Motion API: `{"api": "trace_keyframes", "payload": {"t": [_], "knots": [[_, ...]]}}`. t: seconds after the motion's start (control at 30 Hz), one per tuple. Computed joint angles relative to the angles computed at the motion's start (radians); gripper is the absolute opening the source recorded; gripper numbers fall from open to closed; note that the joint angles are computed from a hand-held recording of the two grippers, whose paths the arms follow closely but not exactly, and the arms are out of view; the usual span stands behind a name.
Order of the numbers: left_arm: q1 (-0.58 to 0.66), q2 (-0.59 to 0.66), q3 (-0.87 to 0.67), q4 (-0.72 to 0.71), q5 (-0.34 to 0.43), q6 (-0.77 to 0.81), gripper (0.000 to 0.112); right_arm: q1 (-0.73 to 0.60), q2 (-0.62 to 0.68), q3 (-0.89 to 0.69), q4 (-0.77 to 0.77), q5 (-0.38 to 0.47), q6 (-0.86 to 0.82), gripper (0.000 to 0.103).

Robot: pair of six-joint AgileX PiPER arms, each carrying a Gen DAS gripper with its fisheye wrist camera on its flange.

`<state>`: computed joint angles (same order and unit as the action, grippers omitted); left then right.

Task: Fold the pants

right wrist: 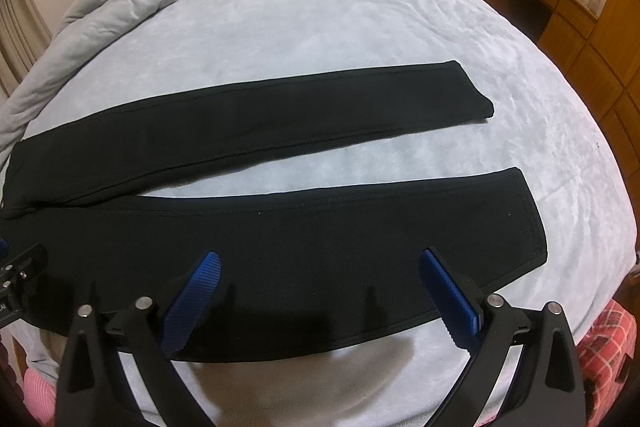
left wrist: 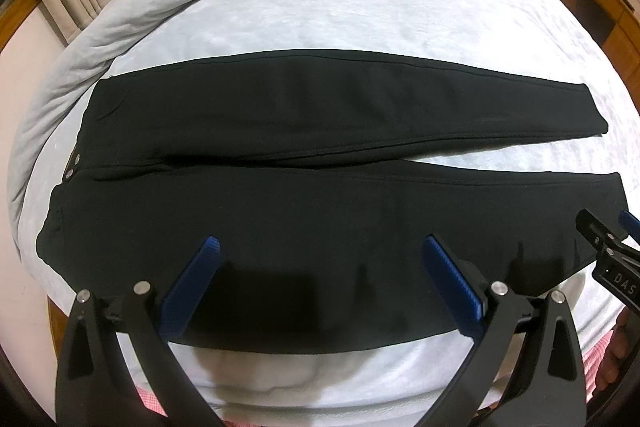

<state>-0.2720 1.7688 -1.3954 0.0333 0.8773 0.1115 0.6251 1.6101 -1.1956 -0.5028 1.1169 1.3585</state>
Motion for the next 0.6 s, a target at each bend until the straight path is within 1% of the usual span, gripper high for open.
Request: {"api": "trace_keyframes", "payload": {"t": [0.1, 0.17, 0.2, 0.23, 0.33, 0.37, 0.4, 0.43, 0.5, 0.53, 0.57, 0.6], "knots": [[-0.003, 0.016, -0.022, -0.008, 0.016, -0.005, 0.100, -0.029, -0.018, 0.028, 0.029, -0.057, -0.029, 0.099], [0.005, 0.056, -0.079, -0.051, 0.063, 0.010, 0.100, -0.071, -0.048, 0.071, 0.049, -0.130, -0.051, 0.099], [0.005, 0.071, -0.101, -0.064, 0.077, 0.007, 0.100, -0.101, -0.061, 0.090, 0.067, -0.157, -0.078, 0.099], [0.000, 0.097, -0.137, -0.069, 0.092, -0.007, 0.100, -0.144, -0.080, 0.119, 0.069, -0.211, -0.092, 0.099], [-0.031, 0.184, -0.259, -0.069, 0.130, -0.032, 0.100, -0.267, -0.082, 0.128, 0.061, -0.260, -0.184, 0.099], [-0.046, 0.215, -0.305, -0.056, 0.144, -0.040, 0.100, -0.324, -0.077, 0.125, 0.087, -0.280, -0.246, 0.099], [-0.067, 0.247, -0.353, -0.033, 0.153, -0.055, 0.100, -0.380, -0.065, 0.109, 0.110, -0.278, -0.318, 0.099], [-0.093, 0.287, -0.413, -0.007, 0.157, -0.072, 0.100, -0.473, -0.044, 0.093, 0.173, -0.311, -0.418, 0.099], [-0.118, 0.367, -0.534, 0.001, 0.183, -0.084, 0.100, -0.606, -0.006, 0.061, 0.309, -0.350, -0.613, 0.099], [-0.133, 0.429, -0.632, 0.003, 0.220, -0.096, 0.100, -0.685, 0.031, 0.030, 0.380, -0.361, -0.713, 0.099], [-0.142, 0.480, -0.715, -0.002, 0.255, -0.103, 0.100, -0.739, 0.063, -0.003, 0.411, -0.359, -0.779, 0.099], [-0.147, 0.536, -0.808, -0.016, 0.296, -0.110, 0.100, -0.767, 0.083, -0.026, 0.406, -0.357, -0.805, 0.099]]}}
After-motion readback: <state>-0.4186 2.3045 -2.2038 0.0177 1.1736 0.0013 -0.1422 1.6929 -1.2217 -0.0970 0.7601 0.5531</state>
